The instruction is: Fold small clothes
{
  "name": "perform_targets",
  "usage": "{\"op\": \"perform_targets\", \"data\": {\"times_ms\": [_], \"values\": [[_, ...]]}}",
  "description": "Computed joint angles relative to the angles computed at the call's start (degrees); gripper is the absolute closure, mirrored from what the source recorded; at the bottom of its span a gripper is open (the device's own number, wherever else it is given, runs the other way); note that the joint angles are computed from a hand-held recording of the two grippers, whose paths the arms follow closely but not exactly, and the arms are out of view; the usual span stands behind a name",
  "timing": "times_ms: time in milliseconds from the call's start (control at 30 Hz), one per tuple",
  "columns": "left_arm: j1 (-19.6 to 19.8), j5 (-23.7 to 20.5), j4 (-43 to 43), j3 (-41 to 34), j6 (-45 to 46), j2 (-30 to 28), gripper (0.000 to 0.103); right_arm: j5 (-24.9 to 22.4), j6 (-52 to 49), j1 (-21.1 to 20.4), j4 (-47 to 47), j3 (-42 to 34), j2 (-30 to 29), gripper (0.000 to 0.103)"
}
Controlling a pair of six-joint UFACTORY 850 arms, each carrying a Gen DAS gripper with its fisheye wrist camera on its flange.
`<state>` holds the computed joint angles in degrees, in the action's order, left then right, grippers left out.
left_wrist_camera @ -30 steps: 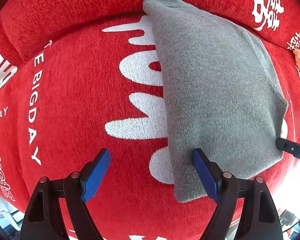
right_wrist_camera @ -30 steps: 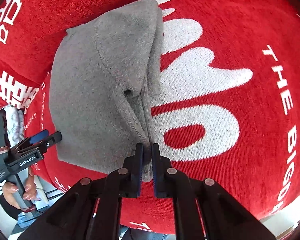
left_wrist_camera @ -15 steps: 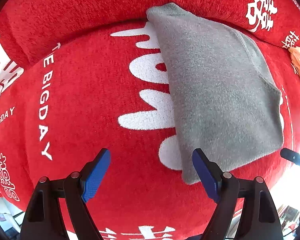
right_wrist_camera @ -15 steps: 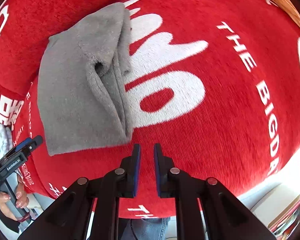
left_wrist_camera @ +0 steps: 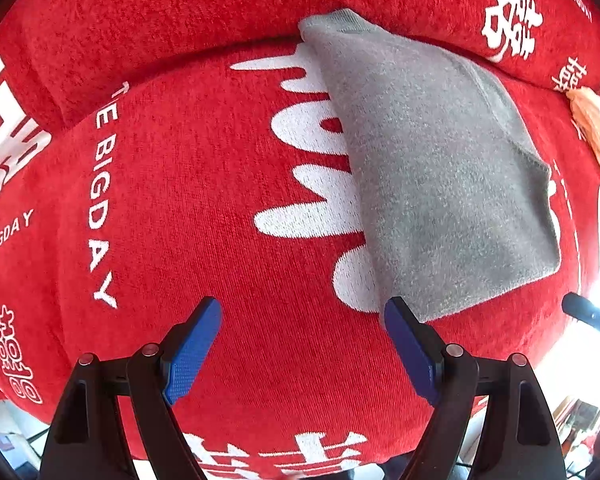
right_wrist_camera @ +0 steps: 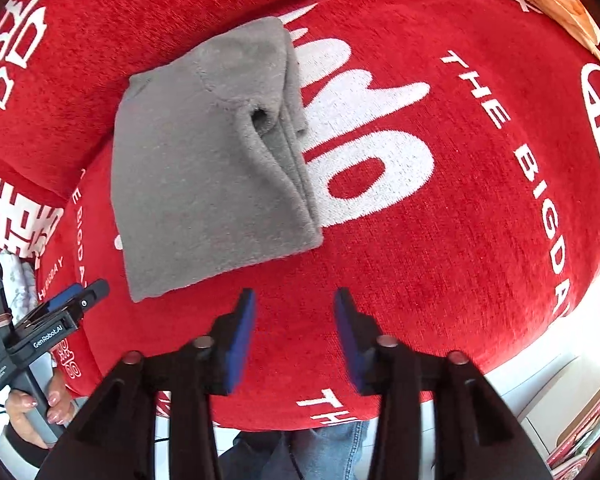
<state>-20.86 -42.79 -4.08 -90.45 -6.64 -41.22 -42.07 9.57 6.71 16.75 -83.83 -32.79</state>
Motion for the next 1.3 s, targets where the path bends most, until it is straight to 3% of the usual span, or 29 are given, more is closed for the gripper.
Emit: {"op": "perform_targets", "data": {"times_ms": [33,167,333,433,900,1300], "values": [[0.2,0.7,-0.2,0.4,-0.4,0.2,0.001,-0.3,0.1,0.2,-0.1,-0.9,-0.7,0.055],[0.8,1.8,-0.8,0.6,-2.6,0.5,0.0,-1.1,-2.6,0.1,1.7,-3.5,-2.5,0.04],[0.9,-2.1,0.0,-3.9,-5.2,-2.2,0.0,-5.2,-6.8,-1.3,3.9,-10.6,-6.9,0.037],[0.5,-2.9,0.5,-6.1,-6.9,-3.6,0.0,-7.7,-8.7,-2.2,4.6,-16.1,-10.3,0.029],[-1.1,-7.9,1.4,-17.6,-11.7,-11.0,0.0,-18.7,-11.1,-5.4,7.9,-34.7,-23.3,0.028],[0.1,-11.1,-3.6,-26.4,-8.8,-16.4,0.0,-23.9,-12.2,-7.2,12.4,-45.4,-30.7,0.028]]}}
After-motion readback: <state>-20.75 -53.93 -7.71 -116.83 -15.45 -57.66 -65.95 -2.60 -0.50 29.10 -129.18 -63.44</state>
